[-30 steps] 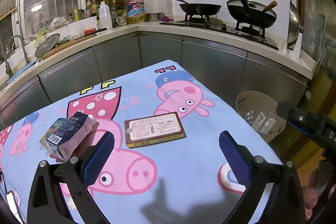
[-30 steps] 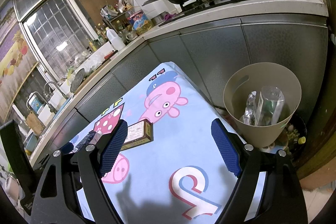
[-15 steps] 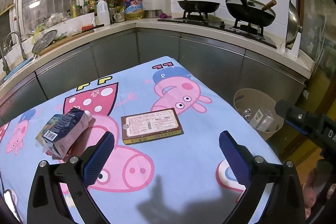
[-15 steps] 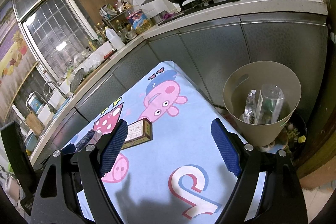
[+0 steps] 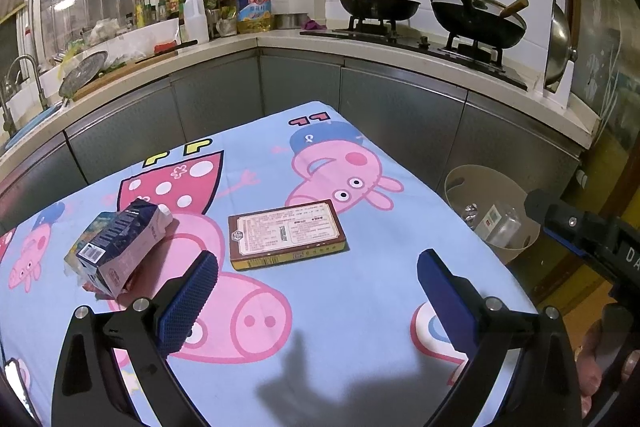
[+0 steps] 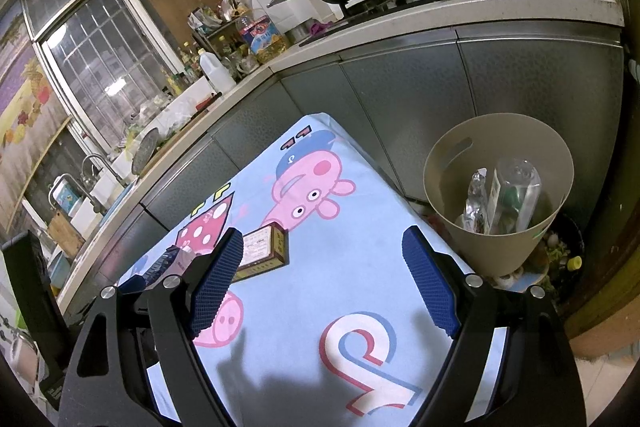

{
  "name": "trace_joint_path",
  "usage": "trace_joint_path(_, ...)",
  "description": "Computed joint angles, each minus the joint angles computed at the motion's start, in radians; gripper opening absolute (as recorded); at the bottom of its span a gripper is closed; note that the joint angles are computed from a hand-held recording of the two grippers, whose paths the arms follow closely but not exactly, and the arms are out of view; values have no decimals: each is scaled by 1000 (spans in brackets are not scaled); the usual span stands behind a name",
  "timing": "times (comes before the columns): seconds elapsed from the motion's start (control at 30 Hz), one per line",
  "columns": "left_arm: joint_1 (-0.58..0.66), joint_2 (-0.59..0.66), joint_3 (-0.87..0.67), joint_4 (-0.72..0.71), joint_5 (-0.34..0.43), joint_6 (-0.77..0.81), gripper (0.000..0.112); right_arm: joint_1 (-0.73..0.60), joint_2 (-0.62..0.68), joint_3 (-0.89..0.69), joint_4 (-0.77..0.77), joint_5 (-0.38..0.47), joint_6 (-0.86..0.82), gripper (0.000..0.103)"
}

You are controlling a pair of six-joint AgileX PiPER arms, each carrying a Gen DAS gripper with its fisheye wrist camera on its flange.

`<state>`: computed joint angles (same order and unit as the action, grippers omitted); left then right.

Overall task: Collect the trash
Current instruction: 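Bring both open tools back over the table, then grasp the blue milk carton with the left tool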

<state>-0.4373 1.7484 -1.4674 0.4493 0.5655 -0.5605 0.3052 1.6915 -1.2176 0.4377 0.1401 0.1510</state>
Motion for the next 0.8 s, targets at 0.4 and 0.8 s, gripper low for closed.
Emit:
trace_joint_path(0.4, 37, 6, 6, -43, -8, 48, 99, 4, 11, 16, 43, -12, -42, 81)
trace_joint_path(0.8, 266, -6, 54, 121, -26, -70, 99, 25, 126, -130, 12, 72, -46, 81)
